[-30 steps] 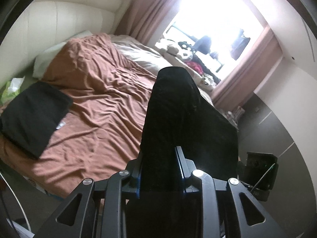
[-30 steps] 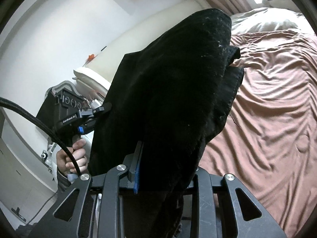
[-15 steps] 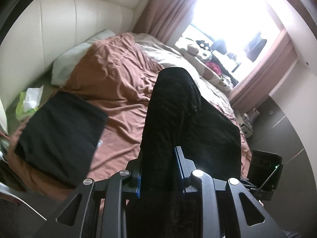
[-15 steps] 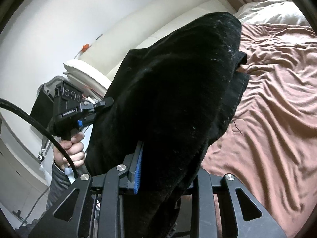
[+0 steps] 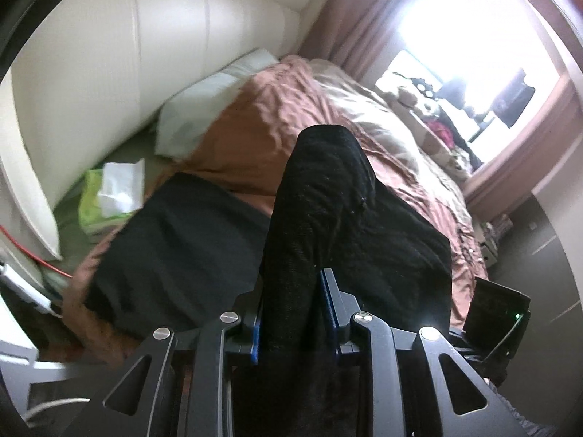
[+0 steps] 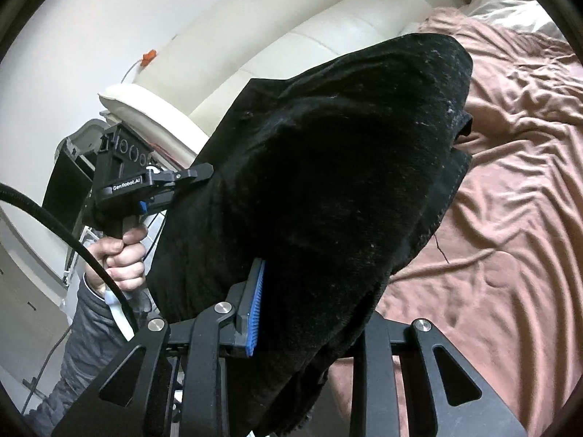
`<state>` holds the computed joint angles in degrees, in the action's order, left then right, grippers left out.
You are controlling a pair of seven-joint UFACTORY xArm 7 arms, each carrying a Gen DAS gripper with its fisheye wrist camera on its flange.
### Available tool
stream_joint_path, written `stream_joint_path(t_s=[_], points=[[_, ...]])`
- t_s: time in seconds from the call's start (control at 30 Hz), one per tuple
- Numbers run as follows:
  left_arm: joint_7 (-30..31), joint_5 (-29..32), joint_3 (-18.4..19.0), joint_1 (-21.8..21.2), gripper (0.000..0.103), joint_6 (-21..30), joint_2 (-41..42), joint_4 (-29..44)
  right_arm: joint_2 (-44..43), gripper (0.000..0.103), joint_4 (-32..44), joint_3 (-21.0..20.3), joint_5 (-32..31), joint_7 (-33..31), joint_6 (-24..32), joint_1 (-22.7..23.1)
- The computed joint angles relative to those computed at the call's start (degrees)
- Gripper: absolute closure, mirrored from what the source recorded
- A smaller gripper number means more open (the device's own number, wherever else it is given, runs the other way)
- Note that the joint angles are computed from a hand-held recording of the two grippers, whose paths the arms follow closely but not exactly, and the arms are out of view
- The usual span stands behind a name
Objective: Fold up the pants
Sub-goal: 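Lift the folded black pants with both tools and carry them toward the headboard, then lower the pants onto the black garment stack with both tools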
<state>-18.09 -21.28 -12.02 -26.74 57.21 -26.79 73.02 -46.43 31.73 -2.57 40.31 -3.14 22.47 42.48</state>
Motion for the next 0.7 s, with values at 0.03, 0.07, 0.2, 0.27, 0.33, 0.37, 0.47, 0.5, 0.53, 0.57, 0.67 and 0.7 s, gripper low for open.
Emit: stream_joint_path(t_s=[0.03,0.07,0.2,0.27,0.33,0.37,0.47,0.5,0.53,0.57,0.67,0.7], points=[[0.2,0.2,0.4,0.3,0.075,0.4,0.4,0.2,1.1,0.079,0.4,-0.7,0.4,-0.9,-0.6,0.8],[0.3,0.7,0.9,0.8,0.075,1.0,0.7,0.3,2.8,0.079,1.1,-1.4,1.2,-2.0,-1.5,2.0],[1.9,1.7,2.4,2.4,0.075,2.3,2.7,1.7,11.2,0.079,6.3,-3.5,5.3,-7.0,-4.1,6.0],[2.7,1.7,3.2,3.3,0.075,2.7,4.0,2.4,15.9,0.079,9.4,-4.4,8.6,-10.7,-5.1,7.7],[3.1,2.4,3.4,4.3,0.075,3.0,5.3,3.2,18.7,0.079,11.3,-4.9,12.1,-13.6,-5.4,8.4],[3.3,3.0,3.4,4.9,0.075,3.1,6.0,3.6,21.1,0.079,13.1,-5.4,14.1,-15.4,-5.4,9.1],[3.7,4.4,3.5,6.3,0.075,3.1,8.0,4.5,25.8,0.079,16.4,-5.5,19.0,-19.5,-5.3,9.5],[3.4,4.8,3.4,6.7,0.075,3.1,8.8,4.8,27.5,0.079,17.6,-5.4,20.5,-20.8,-5.3,9.5],[2.8,5.3,3.3,7.1,0.075,3.2,9.5,5.2,29.1,0.079,18.6,-5.1,22.4,-22.2,-5.5,9.7],[1.9,5.9,3.1,7.6,0.075,2.7,10.6,5.5,31.1,0.079,20.2,-4.7,23.6,-23.2,-5.6,9.5],[1.4,6.7,2.8,7.9,0.075,1.5,13.4,6.3,33.2,0.079,21.2,-3.6,27.6,-26.2,-6.5,8.3],[1.3,6.6,2.8,7.9,0.075,1.2,13.9,6.5,34.1,0.079,21.7,-3.1,28.2,-26.6,-6.6,7.7]])
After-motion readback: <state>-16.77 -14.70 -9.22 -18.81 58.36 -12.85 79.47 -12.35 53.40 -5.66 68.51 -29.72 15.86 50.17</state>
